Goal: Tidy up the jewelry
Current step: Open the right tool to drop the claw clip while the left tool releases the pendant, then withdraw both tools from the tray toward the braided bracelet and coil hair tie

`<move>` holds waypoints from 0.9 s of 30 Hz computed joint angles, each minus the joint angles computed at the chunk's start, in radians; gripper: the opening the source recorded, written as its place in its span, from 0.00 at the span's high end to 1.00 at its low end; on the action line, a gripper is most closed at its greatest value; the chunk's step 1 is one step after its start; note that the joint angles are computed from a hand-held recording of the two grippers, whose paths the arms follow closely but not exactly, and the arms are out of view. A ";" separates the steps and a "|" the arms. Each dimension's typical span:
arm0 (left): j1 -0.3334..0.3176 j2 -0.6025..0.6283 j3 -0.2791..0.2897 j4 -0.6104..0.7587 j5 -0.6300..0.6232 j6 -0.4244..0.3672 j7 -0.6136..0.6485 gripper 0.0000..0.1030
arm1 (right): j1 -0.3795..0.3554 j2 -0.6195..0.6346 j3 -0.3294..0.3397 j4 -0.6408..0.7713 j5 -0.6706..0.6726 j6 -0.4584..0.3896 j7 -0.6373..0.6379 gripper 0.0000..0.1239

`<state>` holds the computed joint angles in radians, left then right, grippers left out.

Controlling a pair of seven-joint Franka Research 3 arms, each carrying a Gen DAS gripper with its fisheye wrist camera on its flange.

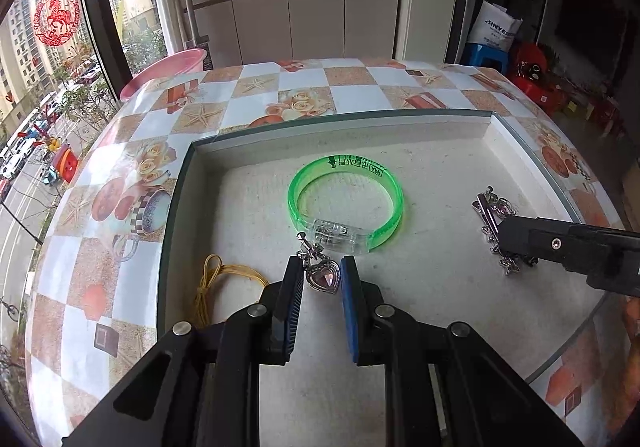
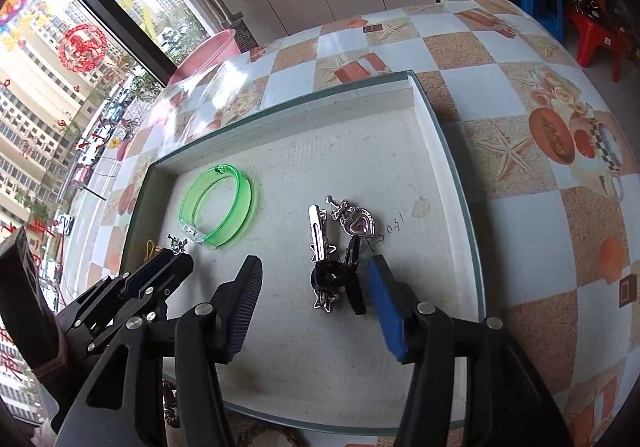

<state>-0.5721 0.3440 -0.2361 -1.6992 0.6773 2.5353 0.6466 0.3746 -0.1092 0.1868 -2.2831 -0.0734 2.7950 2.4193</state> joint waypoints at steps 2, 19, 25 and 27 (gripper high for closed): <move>-0.001 -0.011 0.002 -0.011 0.009 0.011 -0.010 0.69 | 0.004 -0.019 -0.004 -0.017 0.021 0.032 -0.014 0.52; 0.012 -0.126 -0.010 -0.084 0.131 0.045 -0.152 0.00 | -0.057 -0.149 0.045 -0.111 0.086 0.072 0.027 0.38; 0.046 -0.190 -0.031 -0.159 0.106 0.076 -0.154 0.00 | -0.069 -0.201 0.068 -0.146 0.085 0.087 0.050 0.29; 0.056 -0.218 -0.038 -0.190 0.105 0.099 -0.154 0.00 | -0.078 -0.216 0.080 -0.154 0.083 0.087 0.058 0.27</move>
<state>-0.5158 0.1264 -0.2741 -1.8895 0.7823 2.6344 0.4924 0.2970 -0.3249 0.2669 -2.4374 0.0094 2.8822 2.4770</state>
